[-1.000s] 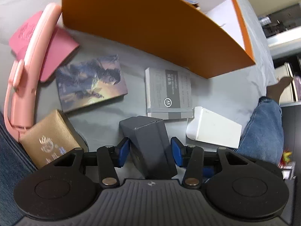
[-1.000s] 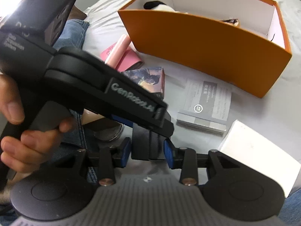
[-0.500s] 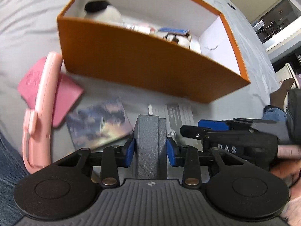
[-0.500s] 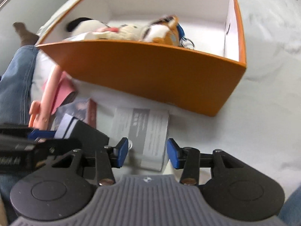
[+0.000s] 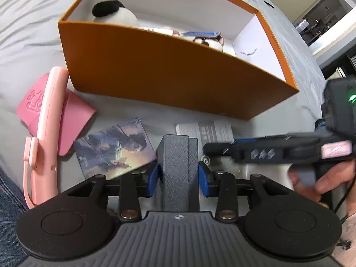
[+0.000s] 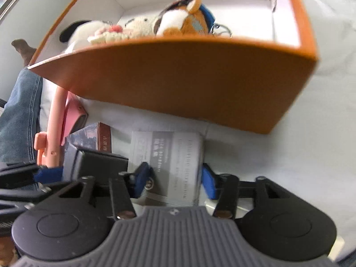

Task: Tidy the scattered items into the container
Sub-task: 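Grasp the white book with the right gripper while the left holds the gray box, then carry the gray box and white book over the orange box and lower them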

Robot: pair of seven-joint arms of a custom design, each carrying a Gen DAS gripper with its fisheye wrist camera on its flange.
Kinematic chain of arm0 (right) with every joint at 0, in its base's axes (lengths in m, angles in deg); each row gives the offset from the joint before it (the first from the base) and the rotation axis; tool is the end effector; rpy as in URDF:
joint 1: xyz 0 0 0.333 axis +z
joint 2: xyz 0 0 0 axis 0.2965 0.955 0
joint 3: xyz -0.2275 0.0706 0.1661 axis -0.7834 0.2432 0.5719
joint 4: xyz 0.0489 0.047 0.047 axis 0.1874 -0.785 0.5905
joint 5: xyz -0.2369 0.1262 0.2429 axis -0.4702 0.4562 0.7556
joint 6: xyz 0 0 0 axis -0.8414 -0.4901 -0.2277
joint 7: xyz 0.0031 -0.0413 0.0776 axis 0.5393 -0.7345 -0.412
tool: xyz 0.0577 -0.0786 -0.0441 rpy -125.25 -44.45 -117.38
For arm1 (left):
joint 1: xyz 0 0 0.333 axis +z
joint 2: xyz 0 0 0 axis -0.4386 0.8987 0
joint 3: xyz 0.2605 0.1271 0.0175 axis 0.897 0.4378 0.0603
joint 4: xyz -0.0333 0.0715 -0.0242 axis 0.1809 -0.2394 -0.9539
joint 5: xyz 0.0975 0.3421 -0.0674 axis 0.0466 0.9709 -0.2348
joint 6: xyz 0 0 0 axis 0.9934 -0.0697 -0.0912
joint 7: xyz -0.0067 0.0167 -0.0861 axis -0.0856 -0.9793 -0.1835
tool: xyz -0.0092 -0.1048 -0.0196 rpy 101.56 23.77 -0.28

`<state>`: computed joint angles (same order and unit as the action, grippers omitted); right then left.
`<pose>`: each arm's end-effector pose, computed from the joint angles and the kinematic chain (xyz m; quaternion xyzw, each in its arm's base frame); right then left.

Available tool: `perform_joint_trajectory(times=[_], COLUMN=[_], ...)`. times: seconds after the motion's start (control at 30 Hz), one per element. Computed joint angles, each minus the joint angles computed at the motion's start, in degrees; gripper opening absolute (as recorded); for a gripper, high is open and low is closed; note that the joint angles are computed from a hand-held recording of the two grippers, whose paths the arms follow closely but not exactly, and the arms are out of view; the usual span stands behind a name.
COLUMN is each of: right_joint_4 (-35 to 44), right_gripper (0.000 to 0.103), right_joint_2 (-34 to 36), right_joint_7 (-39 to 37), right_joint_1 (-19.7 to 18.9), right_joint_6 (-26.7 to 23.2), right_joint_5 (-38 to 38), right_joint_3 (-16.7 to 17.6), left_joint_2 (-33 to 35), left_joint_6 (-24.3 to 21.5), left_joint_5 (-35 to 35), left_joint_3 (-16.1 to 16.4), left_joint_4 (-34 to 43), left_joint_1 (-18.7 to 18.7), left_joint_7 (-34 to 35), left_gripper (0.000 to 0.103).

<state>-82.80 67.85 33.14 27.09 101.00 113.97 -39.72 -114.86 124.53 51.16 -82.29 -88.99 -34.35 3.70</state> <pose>0.5667 0.1776 0.4036 -0.8473 0.4786 0.0886 0.2128 0.3817 -0.1147 0.4375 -0.7668 0.5970 -0.2349 0.0204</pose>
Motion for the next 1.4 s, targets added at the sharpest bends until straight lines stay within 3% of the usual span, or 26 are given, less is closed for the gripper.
perform_joint_trajectory(times=[0.1, 0.27, 0.47, 0.67, 0.83, 1.03, 1.13, 1.23, 1.4], right_joint_4=[-1.24, -0.80, -6.46, -8.98, -11.27, -13.71, -12.80, -7.60, -0.74], right_gripper=[0.033, 0.030, 0.028, 0.016, 0.016, 0.016, 0.016, 0.016, 0.016], right_joint_2=[-2.50, -4.99, -8.36, -10.85, -12.47, -16.48, -18.04, -17.27, -15.66], right_joint_7=[-0.34, -3.36, -3.51, -2.54, -3.96, -4.85, -6.50, -6.76, -11.83], right_joint_1=[-0.88, -2.01, 1.81, 3.30, 3.16, 3.59, 3.93, 3.90, 4.64], right_joint_6=[-0.71, -7.91, 0.00, 4.88, 5.57, 4.99, 4.19, 1.06, 5.17], right_joint_5=[2.94, 11.26, 9.48, 4.51, 5.48, 8.37, 10.53, 13.17, 18.47], right_joint_3=[-0.26, -1.08, -0.93, -2.00, -2.94, -4.40, -5.34, -6.20, -5.27], left_joint_2=[-0.50, -1.37, -2.68, -2.28, -3.65, -6.29, -7.50, -6.22, -1.43], left_joint_6=[-0.74, -0.56, 0.98, 1.13, 2.40, 0.72, -0.76, -5.65, -4.75], left_joint_5=[-0.74, -0.45, -1.12, -3.29, -5.09, -8.88, -8.11, -5.77, 0.11], left_joint_3=[0.54, 0.39, 1.04, 2.13, 2.98, 4.87, 5.41, 6.88, 5.10], left_joint_4=[-0.22, -0.83, -2.50, -2.29, -3.15, -2.35, -0.18, 6.38, 17.09], left_joint_1=[0.07, 0.09, -0.83, -1.25, -2.33, -2.49, -0.98, 0.88, 5.06], left_joint_7=[-0.55, 0.65, 2.89, 4.34, 7.71, 10.62, 11.83, 14.82, 18.54], left_gripper=[0.043, 0.042, 0.040, 0.039, 0.039, 0.039, 0.039, 0.039, 0.039])
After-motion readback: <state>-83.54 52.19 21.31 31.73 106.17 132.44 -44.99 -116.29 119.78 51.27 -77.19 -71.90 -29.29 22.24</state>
